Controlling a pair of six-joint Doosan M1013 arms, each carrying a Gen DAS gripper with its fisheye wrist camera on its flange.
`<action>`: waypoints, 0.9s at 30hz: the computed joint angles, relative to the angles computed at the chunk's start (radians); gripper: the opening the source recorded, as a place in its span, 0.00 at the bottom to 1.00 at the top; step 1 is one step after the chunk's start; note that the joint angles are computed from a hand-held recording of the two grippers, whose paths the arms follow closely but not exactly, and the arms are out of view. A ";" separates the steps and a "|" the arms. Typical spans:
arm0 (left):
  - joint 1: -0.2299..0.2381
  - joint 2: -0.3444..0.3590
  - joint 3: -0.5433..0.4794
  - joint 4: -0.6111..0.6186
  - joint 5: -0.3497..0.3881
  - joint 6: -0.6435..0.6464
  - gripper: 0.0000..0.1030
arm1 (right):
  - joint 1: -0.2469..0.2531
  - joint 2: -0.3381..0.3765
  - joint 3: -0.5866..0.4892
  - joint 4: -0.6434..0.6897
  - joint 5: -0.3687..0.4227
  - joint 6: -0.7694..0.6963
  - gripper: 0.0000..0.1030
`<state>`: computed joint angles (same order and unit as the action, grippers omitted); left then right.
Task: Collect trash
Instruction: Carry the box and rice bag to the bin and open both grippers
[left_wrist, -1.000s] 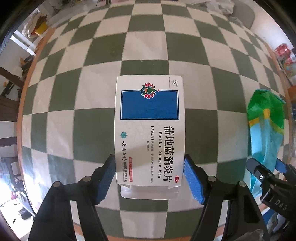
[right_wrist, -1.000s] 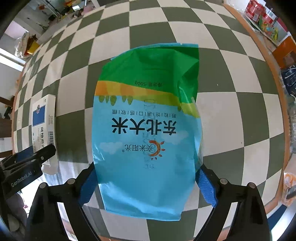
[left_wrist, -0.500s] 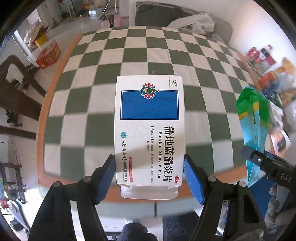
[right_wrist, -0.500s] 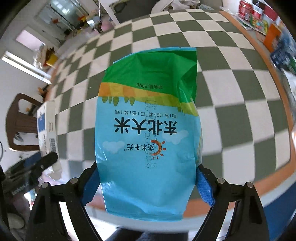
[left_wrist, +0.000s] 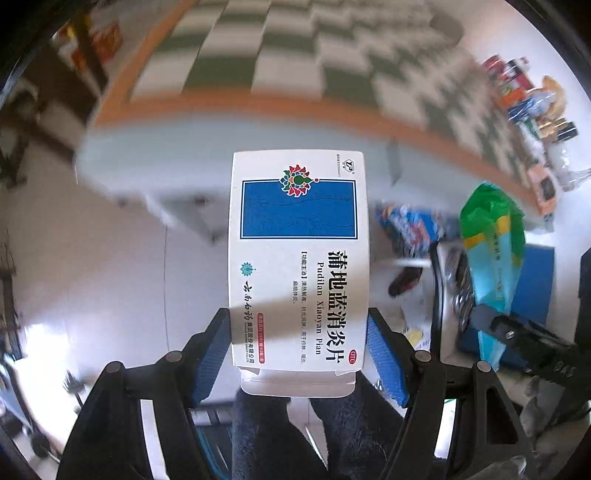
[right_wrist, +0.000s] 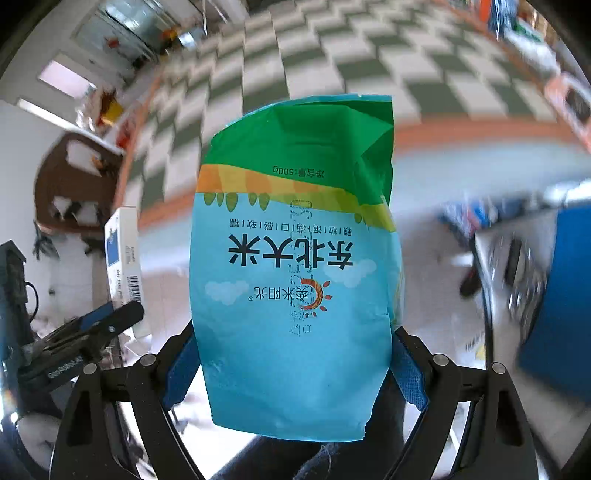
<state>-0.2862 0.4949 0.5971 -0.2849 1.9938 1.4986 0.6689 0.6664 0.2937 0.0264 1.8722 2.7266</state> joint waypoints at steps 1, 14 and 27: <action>0.005 -0.022 0.068 -0.001 -0.017 0.000 0.67 | 0.008 -0.030 0.086 0.021 -0.038 0.008 0.87; 0.000 -0.065 0.628 0.089 -0.323 0.018 0.67 | 0.047 -0.172 0.918 0.456 -0.587 -0.044 0.87; -0.025 0.048 0.721 0.059 -0.336 0.040 0.68 | 0.041 0.012 0.940 0.594 -0.474 -0.318 0.87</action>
